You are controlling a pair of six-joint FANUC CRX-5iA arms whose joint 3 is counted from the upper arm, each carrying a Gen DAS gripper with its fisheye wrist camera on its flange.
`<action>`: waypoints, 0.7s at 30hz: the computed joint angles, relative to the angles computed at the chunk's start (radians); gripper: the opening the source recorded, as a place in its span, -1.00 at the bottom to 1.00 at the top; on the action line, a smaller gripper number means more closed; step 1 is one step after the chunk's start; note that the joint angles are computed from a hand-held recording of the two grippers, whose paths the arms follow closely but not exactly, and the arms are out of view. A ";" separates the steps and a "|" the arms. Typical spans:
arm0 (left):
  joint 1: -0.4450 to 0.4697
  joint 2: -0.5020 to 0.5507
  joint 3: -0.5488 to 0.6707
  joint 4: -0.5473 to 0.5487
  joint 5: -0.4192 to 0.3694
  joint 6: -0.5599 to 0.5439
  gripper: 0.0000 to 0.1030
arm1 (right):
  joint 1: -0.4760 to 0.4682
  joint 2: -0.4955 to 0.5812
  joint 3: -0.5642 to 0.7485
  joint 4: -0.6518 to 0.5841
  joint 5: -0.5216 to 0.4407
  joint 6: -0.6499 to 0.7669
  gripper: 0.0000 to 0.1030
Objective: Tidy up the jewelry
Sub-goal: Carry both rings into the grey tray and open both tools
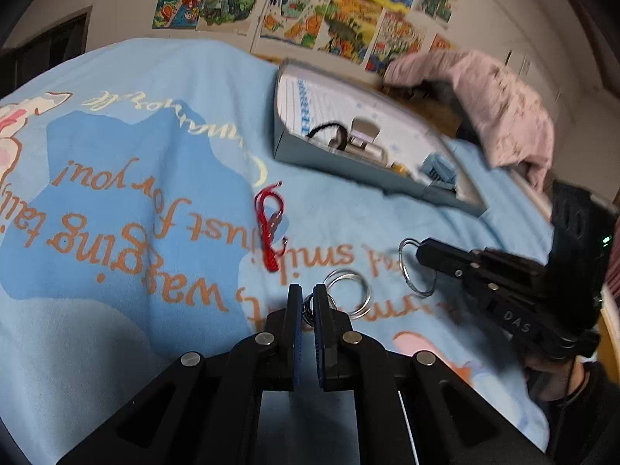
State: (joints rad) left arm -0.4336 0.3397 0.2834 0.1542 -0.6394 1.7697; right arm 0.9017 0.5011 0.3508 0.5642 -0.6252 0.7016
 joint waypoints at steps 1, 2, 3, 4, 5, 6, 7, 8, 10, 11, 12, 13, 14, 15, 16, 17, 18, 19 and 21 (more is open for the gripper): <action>0.003 -0.008 -0.016 0.016 0.020 -0.008 -0.89 | -0.002 -0.005 -0.012 0.015 0.013 -0.018 -0.93; 0.003 -0.010 -0.018 0.016 0.024 -0.005 -0.89 | -0.004 -0.014 -0.030 0.041 0.031 -0.048 -0.94; 0.003 -0.013 -0.023 0.017 0.031 -0.004 -0.89 | -0.007 -0.017 -0.039 0.054 0.042 -0.063 -0.94; 0.003 -0.015 -0.026 0.019 0.036 -0.004 -0.89 | -0.009 -0.019 -0.043 0.060 0.049 -0.071 -0.94; 0.003 -0.015 -0.025 0.017 0.038 0.000 -0.89 | -0.010 -0.022 -0.049 0.073 0.055 -0.085 -0.94; 0.002 -0.016 -0.024 0.018 0.041 0.001 -0.89 | -0.012 -0.024 -0.055 0.081 0.062 -0.094 -0.94; 0.003 -0.017 -0.026 0.022 0.047 -0.001 -0.89 | -0.013 -0.026 -0.061 0.093 0.069 -0.106 -0.94; 0.003 -0.018 -0.023 0.025 0.050 0.001 -0.89 | -0.015 -0.029 -0.069 0.108 0.076 -0.121 -0.94; 0.002 -0.007 0.014 0.011 0.034 0.024 -0.89 | -0.020 -0.040 -0.092 0.148 0.100 -0.163 -0.94; -0.001 0.003 0.040 0.006 0.026 0.032 -0.89 | -0.023 -0.044 -0.102 0.165 0.109 -0.180 -0.94; -0.004 0.014 0.071 -0.005 0.020 0.039 -0.89 | -0.028 -0.052 -0.119 0.201 0.124 -0.216 -0.94; -0.011 0.026 0.105 -0.023 0.017 0.048 -0.89 | -0.035 -0.060 -0.137 0.241 0.140 -0.258 -0.94; -0.017 0.038 0.134 -0.035 0.014 0.052 -0.89 | -0.043 -0.070 -0.157 0.280 0.156 -0.300 -0.94; -0.023 0.055 0.172 -0.047 0.007 0.054 -0.89 | -0.050 -0.077 -0.173 0.316 0.166 -0.340 -0.94; -0.032 0.084 0.228 -0.060 -0.001 0.059 -0.89 | -0.061 -0.086 -0.190 0.362 0.175 -0.390 -0.94; -0.040 0.112 0.278 -0.065 -0.009 0.064 -0.89 | -0.071 -0.094 -0.207 0.402 0.182 -0.437 -0.94; -0.046 0.143 0.327 -0.062 -0.017 0.064 -0.89 | -0.086 -0.106 -0.229 0.456 0.192 -0.504 -0.94; -0.052 0.169 0.369 -0.059 -0.024 0.065 -0.89 | -0.101 -0.119 -0.252 0.513 0.197 -0.574 -0.94; -0.068 0.244 0.487 -0.064 -0.049 0.080 -0.89 | -0.135 -0.145 -0.294 0.616 0.201 -0.708 -0.94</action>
State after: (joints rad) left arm -0.5017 0.5835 0.7703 0.0898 -0.6883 1.8496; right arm 0.7672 0.3558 0.0567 1.1799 -0.4243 -0.0068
